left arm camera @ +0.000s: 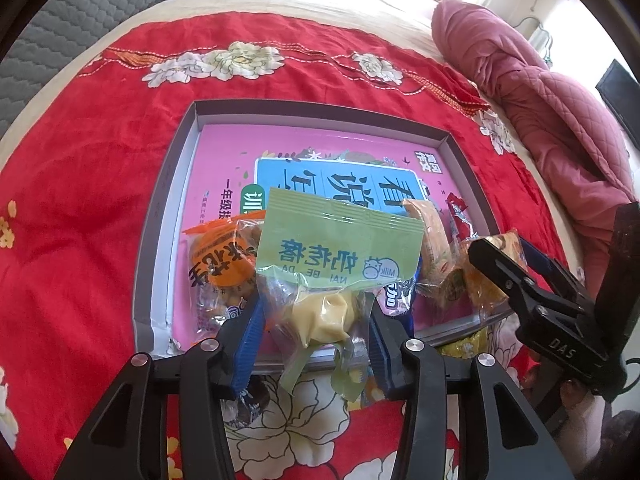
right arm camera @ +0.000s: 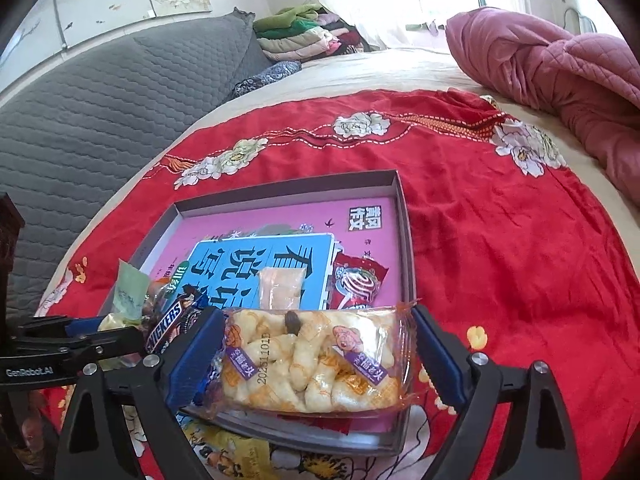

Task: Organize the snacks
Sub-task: 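Lower both bags into the tray and open both grippers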

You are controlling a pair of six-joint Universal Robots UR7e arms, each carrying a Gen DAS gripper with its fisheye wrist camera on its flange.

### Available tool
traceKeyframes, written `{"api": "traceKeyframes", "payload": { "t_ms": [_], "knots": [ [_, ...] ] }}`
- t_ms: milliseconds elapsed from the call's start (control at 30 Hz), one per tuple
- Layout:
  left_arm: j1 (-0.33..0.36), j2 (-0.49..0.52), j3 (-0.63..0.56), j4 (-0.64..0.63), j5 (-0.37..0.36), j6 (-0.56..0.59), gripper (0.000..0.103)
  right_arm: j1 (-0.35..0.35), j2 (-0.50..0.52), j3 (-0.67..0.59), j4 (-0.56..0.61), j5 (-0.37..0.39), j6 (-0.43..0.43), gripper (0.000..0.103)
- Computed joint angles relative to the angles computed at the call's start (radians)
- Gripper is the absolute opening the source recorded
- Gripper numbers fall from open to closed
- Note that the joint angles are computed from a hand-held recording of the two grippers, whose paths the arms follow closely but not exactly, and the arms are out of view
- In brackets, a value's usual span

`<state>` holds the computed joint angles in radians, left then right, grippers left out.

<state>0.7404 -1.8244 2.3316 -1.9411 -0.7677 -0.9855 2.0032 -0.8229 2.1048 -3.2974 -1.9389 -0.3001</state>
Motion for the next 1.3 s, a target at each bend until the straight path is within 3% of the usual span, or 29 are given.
{"api": "traceKeyframes", "payload": {
  "t_ms": [133,367,1300],
  "knots": [
    [-0.001,0.000,-0.002,0.003,-0.001,0.000,0.049,0.001,0.016,-0.008,-0.022,-0.003,-0.025,0.093],
    [-0.005,-0.001,-0.001,-0.008,-0.001,0.006,0.057,-0.016,-0.002,-0.007,0.032,0.068,0.002,0.094],
    [-0.032,-0.031,-0.019,0.053,0.003,-0.038,0.061,0.000,-0.020,-0.002,-0.018,0.084,-0.012,0.096]
  ]
}}
